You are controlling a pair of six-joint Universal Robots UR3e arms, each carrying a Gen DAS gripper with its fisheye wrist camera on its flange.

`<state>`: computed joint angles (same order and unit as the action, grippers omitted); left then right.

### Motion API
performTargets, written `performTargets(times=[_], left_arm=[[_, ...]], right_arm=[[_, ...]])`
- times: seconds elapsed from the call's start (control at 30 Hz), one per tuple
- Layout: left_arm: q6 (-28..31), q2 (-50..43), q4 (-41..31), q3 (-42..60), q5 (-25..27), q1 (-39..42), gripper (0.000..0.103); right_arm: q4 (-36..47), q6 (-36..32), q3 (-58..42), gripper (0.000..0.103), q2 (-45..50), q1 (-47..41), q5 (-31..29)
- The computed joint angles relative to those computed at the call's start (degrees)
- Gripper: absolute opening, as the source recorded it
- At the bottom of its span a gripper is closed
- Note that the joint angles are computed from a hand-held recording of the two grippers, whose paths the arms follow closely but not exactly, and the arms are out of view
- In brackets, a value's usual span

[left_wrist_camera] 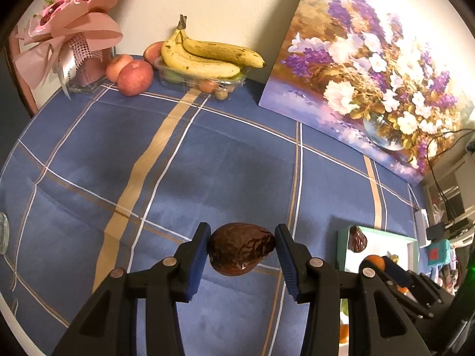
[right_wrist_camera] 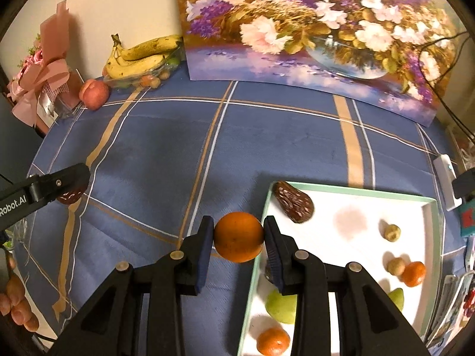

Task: Organize fruits
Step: 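Carry the date and orange into the white tray and open both tools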

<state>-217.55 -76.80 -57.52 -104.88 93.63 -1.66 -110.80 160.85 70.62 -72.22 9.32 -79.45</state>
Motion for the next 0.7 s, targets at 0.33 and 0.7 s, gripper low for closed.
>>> performTargets(times=[0.33,0.7], left_arm=[[-1.75,-1.48,-1.54,2.74,3.12,-7.57,0.047],[-2.35,-9.74,-0.81,7.75,1.51,-15.84,0.047]], right_arm=[[0.86,-2.15,8.49,0.036,-9.21,-4.65,0.45],[1.97,-4.78,14.37,0.036,-15.43,-9.77,0.24]])
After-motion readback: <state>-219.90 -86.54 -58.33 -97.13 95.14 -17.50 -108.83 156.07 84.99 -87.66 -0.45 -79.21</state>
